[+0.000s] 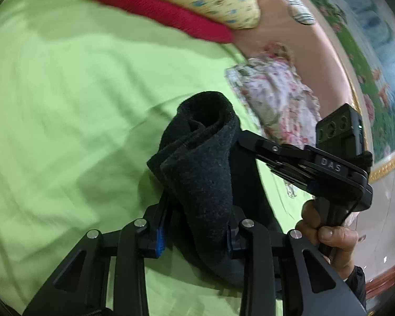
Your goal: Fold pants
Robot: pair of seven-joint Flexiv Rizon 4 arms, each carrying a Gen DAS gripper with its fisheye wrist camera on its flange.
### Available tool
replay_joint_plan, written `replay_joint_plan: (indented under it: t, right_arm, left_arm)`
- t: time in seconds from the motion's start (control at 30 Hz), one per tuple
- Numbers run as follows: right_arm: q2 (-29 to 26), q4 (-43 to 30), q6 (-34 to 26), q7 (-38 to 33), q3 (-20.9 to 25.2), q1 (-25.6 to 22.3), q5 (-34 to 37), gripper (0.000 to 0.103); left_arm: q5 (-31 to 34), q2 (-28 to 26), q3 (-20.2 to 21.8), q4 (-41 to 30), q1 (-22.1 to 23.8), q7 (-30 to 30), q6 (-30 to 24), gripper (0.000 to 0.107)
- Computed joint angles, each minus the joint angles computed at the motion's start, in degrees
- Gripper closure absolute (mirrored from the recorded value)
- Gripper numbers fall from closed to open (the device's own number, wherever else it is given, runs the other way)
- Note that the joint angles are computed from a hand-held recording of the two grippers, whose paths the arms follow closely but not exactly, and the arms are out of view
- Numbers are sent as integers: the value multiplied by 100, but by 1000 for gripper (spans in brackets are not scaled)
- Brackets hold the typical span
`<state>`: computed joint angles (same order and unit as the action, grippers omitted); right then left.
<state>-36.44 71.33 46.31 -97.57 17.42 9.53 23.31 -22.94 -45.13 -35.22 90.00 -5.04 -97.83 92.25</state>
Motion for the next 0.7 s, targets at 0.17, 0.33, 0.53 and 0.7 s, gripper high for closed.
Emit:
replay_joint_plan:
  t: [0.17, 0.33, 0.53, 0.7]
  right_arm:
    - [361, 316, 305, -217, 150, -212, 381, 96]
    - [954, 857, 741, -549, 279, -564, 1062, 96]
    - [1748, 1551, 1111, -1189, 298, -978, 2189, 97]
    - [2370, 2108, 1276, -1702, 83, -1167, 3074, 97]
  left_arm:
    - [264, 193, -144, -89, -69, 282, 113, 75]
    - [430, 202, -485, -303, -98, 636, 80, 75]
    - [437, 84, -932, -649, -287, 1257, -218, 75]
    - [279, -5, -819, -1102, -809, 1768, -609, 75]
